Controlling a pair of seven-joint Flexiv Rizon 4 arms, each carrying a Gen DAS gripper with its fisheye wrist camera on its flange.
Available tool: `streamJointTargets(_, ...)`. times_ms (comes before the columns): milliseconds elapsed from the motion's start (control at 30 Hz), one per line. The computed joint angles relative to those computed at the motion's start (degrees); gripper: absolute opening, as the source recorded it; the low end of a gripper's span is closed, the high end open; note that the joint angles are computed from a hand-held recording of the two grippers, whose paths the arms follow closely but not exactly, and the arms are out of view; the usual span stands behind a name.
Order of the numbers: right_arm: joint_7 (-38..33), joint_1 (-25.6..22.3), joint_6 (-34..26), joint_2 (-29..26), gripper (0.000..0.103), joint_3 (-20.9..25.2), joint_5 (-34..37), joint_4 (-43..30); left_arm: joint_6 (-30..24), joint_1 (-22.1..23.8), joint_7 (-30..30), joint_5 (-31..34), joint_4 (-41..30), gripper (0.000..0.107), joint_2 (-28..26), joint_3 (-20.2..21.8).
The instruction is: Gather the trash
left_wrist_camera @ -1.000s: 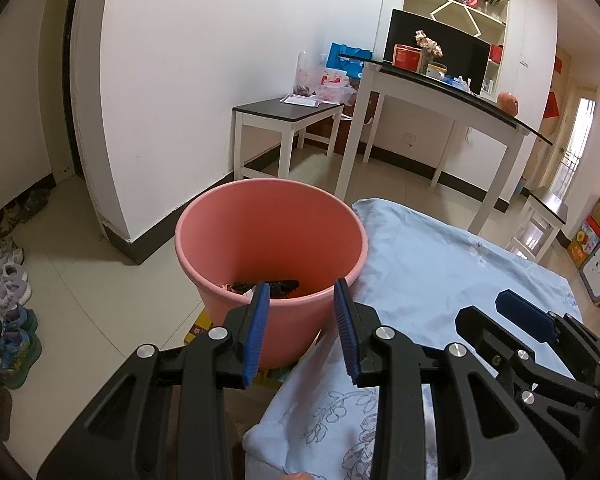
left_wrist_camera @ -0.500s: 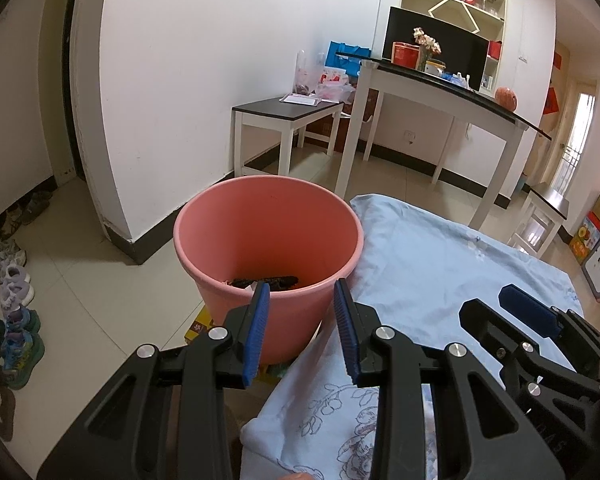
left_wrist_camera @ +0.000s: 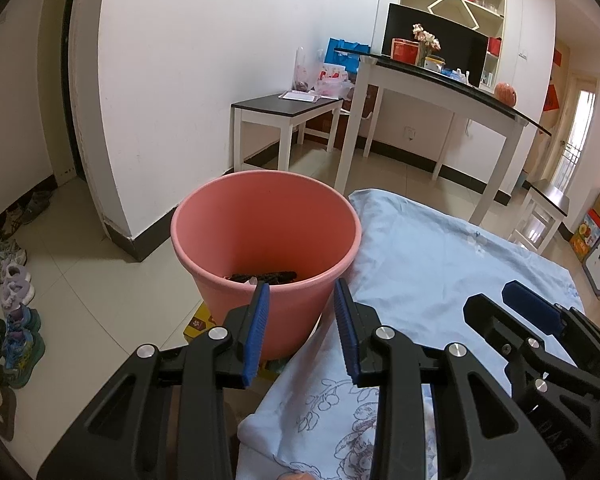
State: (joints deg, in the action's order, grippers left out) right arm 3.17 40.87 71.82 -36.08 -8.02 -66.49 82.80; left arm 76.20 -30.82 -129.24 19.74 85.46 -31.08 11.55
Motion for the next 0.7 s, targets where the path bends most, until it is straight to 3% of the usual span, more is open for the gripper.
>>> streamJointTargets(400,1.5,0.3,-0.4,-0.1,0.054,-0.4,-0.7,-0.2,-0.1,0.4,0.7,-0.4,0.1,0.034,-0.1,-0.4)
streamJointTargets(700,9.5,0.0,-1.0,0.9,0.054,-1.2,-8.7,0.2,0.4,0.2,0.6,-0.4,0.5,0.034,-0.4,-0.2)
